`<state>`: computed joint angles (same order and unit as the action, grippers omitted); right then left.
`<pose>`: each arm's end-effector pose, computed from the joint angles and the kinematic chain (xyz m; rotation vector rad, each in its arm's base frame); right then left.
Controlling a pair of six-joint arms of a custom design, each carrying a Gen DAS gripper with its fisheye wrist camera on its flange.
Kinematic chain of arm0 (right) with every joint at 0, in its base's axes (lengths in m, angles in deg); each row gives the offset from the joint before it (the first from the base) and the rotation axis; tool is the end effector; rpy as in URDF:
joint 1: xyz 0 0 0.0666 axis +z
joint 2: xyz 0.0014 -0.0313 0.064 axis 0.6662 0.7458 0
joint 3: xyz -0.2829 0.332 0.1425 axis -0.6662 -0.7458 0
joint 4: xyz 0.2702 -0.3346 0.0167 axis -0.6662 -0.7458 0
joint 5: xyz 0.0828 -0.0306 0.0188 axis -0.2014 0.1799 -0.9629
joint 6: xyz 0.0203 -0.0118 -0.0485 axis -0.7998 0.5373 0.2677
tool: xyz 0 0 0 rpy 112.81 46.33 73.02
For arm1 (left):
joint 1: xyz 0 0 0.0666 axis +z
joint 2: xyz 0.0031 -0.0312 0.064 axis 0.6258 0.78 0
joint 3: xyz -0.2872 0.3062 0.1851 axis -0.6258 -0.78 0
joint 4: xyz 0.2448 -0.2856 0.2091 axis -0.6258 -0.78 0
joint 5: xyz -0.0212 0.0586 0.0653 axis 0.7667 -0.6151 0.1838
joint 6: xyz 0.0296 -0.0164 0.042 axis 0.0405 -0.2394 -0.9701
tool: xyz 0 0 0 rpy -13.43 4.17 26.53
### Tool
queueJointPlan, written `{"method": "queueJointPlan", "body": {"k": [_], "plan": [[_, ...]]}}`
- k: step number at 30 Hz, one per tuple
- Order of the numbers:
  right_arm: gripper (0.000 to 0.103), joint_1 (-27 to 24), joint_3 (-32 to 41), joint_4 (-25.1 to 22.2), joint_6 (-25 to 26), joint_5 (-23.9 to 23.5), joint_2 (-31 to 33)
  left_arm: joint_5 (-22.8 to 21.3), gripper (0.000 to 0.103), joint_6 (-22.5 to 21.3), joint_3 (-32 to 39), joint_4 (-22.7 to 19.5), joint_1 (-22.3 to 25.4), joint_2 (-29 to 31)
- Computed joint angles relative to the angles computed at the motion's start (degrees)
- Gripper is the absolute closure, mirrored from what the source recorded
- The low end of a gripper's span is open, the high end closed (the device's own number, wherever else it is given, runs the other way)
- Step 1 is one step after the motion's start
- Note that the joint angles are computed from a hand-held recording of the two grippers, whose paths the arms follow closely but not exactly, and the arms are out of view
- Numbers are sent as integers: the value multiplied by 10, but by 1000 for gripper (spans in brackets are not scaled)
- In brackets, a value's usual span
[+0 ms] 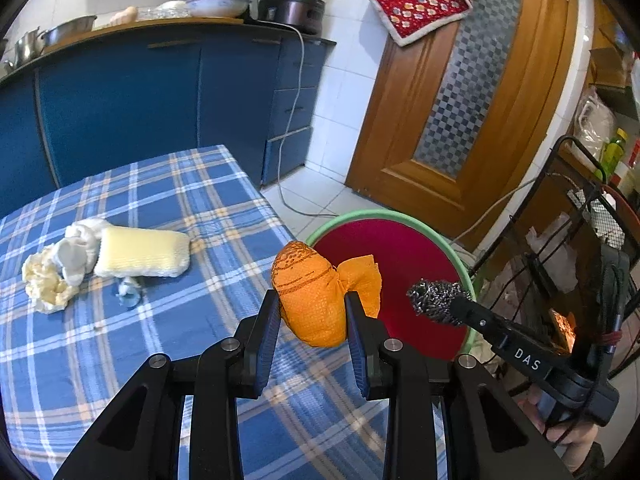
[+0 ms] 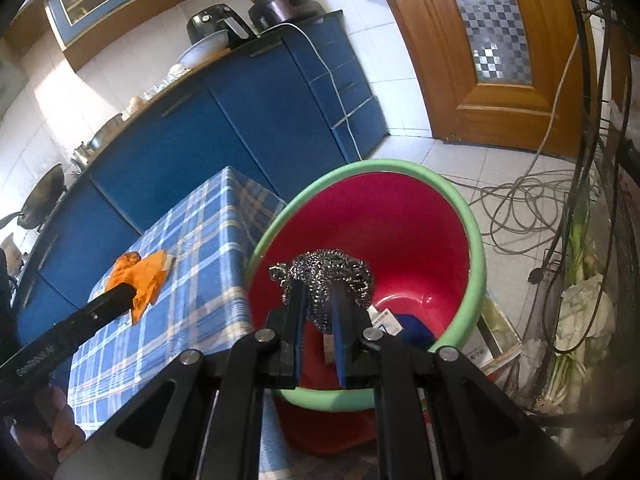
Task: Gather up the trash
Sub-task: 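Open the right tool dropping the steel wool into the bucket while the left tool drops the glove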
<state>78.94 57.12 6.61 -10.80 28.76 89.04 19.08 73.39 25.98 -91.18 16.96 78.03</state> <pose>0.4917 0.3561 0.2844 0.4428 2.2158 0.4031 0.5447 -0.2246 0.3386 0.3934 2.3111 -0.4478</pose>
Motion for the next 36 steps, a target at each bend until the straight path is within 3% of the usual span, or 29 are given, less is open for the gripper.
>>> {"method": "queueJointPlan", "body": {"k": [14,26,36], "plan": [[87,-7,-4,-22,-17,15,2,3,70,-13,27,-7,-13,31],[82,-10,-20,-4,-30,19,-11,3,70,-24,42,-11,-23,48],[77,0,-12,-40,-26,58,-18,2,70,-38,77,-29,-33,80]]}}
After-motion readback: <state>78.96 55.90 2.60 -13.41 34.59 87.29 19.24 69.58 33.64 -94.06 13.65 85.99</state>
